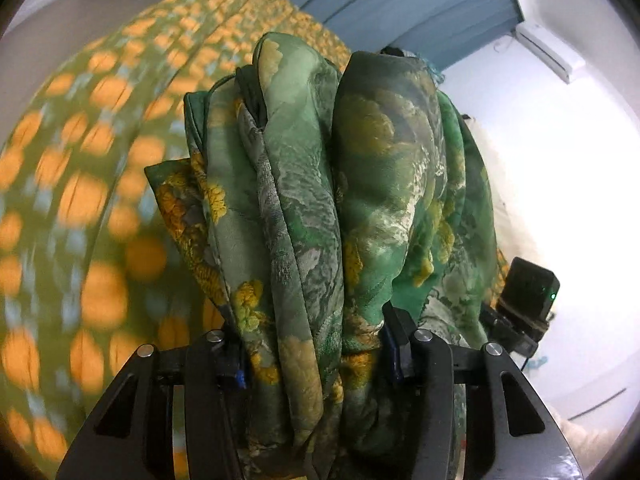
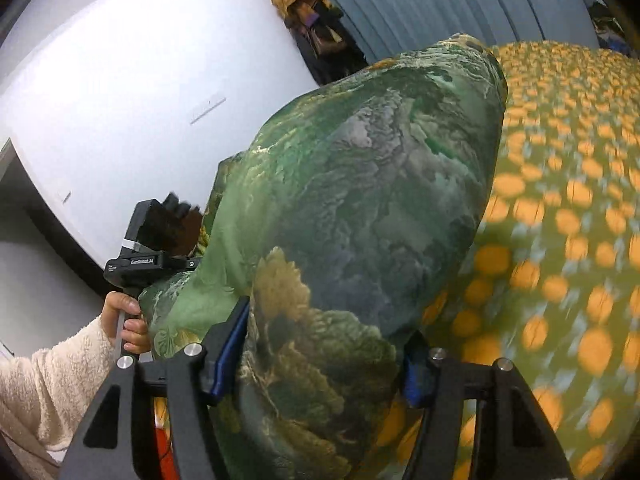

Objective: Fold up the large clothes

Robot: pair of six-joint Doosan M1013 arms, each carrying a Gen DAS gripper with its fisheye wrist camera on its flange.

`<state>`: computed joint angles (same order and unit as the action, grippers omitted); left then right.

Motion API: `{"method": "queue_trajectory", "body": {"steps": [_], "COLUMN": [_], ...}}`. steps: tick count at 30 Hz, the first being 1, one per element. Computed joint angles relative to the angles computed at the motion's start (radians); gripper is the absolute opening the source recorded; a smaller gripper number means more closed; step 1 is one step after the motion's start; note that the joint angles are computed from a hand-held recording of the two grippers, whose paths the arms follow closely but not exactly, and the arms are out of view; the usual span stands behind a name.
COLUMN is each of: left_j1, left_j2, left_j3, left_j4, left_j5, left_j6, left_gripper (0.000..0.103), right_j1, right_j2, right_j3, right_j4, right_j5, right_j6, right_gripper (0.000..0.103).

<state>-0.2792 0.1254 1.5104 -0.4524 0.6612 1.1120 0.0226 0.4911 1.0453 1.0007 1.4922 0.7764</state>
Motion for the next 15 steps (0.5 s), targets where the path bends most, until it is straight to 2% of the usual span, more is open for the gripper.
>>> {"method": "queue_trajectory", "body": {"steps": [6,9,10,11,13,15], "left_j1": [0.041,0.048,0.044,0.040,0.023,0.001], "left_j2": [0.120,0.160,0.153,0.145,0.110,0.082], "left_j3": [-0.089,-0.070,-0.042,-0.028,-0.003,-0.013], "left_j4": [-0.003,-0.006,-0.012,-0.002,0.083,0.218], "left_j5": [0.044,0.063,0.021,-0.013,-0.054,-0.015], "left_j6": [0.025,-0.019,-0.021,-0.028,-0.079,-0.149], "left_gripper": [0.053,0.068,0.077,0.085,0.087,0.086], "right_j1": [0.019,0.028,0.031,0.029,0.012,0.004], "right_j2": [0.166,0.252,0.272,0.273,0.245,0.222], "right_j3": [-0.215,-0.306,-0.320,-0.306,-0.245,-0.230], "right_j4": [-0.040,-0.110,-0.149,-0.155,-0.098,-0.104], "right_j5": [0.036,0.095,0.117,0.115,0.069,0.058], "right_j6": [0.147,0.276,0.328,0.346,0.308,0.300], "right_gripper": [0.063,0.070,0.078,0.085,0.088,0.088]}}
